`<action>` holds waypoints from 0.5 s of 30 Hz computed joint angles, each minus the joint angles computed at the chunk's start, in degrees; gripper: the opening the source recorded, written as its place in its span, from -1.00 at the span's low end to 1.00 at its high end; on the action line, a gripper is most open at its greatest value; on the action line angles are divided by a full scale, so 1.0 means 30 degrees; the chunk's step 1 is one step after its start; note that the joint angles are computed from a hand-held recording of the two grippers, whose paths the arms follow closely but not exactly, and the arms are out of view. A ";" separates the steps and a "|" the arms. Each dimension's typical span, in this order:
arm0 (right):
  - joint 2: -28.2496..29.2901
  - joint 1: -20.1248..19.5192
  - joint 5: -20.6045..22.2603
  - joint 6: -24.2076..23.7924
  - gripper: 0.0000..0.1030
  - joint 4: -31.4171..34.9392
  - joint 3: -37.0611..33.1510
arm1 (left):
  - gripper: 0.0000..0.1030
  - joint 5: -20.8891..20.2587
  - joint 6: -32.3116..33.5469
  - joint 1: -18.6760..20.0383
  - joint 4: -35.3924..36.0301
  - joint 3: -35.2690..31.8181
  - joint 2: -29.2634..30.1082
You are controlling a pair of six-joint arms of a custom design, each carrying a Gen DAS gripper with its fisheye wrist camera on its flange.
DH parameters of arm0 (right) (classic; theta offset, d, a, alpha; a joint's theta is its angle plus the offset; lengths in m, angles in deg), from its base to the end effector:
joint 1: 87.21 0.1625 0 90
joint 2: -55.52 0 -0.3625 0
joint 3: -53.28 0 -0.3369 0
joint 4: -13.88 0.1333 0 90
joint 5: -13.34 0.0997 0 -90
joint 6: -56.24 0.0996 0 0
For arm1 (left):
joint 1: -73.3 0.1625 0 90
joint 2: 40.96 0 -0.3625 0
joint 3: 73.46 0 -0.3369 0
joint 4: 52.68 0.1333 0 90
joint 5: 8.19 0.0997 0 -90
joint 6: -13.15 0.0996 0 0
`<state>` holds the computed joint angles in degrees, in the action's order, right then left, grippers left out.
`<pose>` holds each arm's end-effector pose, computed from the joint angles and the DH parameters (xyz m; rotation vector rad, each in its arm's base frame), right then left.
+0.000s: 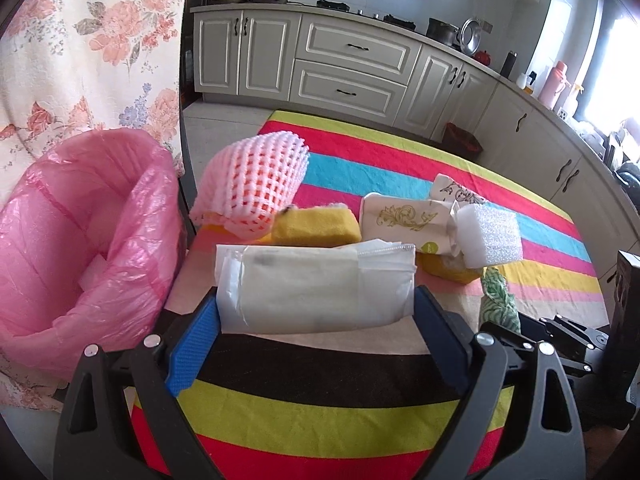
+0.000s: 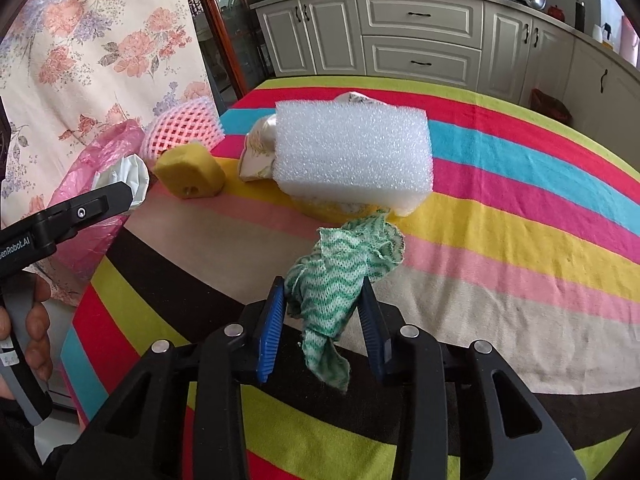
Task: Collect trash
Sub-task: 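Carry the package and cloth over the pink bin and open both grippers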
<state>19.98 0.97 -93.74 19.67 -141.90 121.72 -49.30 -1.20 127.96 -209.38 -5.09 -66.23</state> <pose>0.0813 -0.7162 0.1644 0.6701 -2.5295 0.5994 -0.2300 -0.6845 0.0670 0.2111 2.3794 -0.9050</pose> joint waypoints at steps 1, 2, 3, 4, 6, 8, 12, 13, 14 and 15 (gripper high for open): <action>-0.0163 0.0046 0.0071 -0.0025 -0.32 -0.0075 0.0201 | 0.75 0.0015 0.0029 0.0020 -0.0147 0.0192 -0.0159; -0.0298 0.0077 0.0152 -0.0059 -0.32 -0.0153 0.0382 | 0.75 0.0054 0.0006 -0.0002 -0.0311 0.0438 -0.0332; -0.0458 0.0113 0.0244 -0.0103 -0.32 -0.0249 0.0592 | 0.75 0.0103 -0.0003 -0.0028 -0.0510 0.0705 -0.0514; -0.0612 0.0177 0.0361 -0.0130 -0.32 -0.0361 0.0807 | 0.75 0.0152 0.0001 -0.0054 -0.0727 0.0970 -0.0674; -0.0872 0.0270 0.0578 -0.0174 -0.32 -0.0552 0.1137 | 0.75 0.0238 0.0041 -0.0072 -0.1084 0.1376 -0.0975; -0.1065 0.0426 0.0756 -0.0247 -0.32 -0.0679 0.1344 | 0.75 0.0400 0.0069 -0.0123 -0.1516 0.1844 -0.1333; -0.1194 0.0815 0.1024 -0.0384 -0.32 -0.0812 0.1369 | 0.75 0.0762 0.0197 -0.0160 -0.2522 0.2843 -0.2151; -0.1177 0.0901 0.1048 -0.0408 -0.32 -0.0803 0.1312 | 0.75 0.0860 0.0278 -0.0164 -0.2770 0.3012 -0.2294; -0.1152 0.1001 0.1094 -0.0437 -0.32 -0.0821 0.1268 | 0.75 0.0933 0.0312 -0.0175 -0.2975 0.3215 -0.2468; -0.1136 0.1083 0.1148 -0.0446 -0.32 -0.0840 0.1246 | 0.75 0.1017 0.0312 -0.0202 -0.3123 0.3411 -0.2629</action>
<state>16.57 4.22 -90.30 18.33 -144.42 125.46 -46.25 -0.26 127.35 -218.75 5.15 -74.11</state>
